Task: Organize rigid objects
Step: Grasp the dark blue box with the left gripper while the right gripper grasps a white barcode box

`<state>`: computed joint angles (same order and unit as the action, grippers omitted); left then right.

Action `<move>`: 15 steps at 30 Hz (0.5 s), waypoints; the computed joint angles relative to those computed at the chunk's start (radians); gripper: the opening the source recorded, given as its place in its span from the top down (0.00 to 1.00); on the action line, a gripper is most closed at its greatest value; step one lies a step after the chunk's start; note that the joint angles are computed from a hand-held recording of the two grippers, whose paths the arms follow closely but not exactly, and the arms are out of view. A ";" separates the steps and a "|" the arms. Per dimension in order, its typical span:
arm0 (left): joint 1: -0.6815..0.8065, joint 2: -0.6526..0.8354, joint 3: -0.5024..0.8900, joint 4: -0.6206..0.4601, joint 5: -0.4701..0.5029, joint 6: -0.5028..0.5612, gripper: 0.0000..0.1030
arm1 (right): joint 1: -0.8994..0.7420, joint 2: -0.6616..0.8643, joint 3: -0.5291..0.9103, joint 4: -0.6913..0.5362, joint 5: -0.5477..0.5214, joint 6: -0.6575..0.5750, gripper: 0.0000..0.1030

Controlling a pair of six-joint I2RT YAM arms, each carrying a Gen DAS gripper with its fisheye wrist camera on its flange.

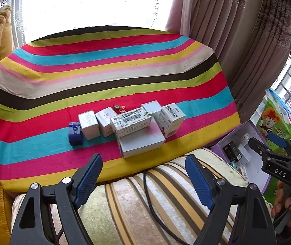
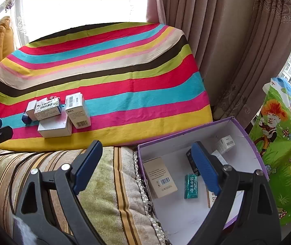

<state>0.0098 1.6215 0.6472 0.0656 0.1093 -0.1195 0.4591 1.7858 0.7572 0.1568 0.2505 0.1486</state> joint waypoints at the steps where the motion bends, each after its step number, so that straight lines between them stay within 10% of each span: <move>1: 0.008 0.007 0.004 -0.002 0.002 0.005 0.18 | 0.002 0.008 0.008 -0.003 -0.001 0.000 0.12; 15: 0.154 0.166 0.114 -0.031 0.035 0.049 0.19 | 0.038 0.194 0.233 -0.128 -0.133 -0.020 0.12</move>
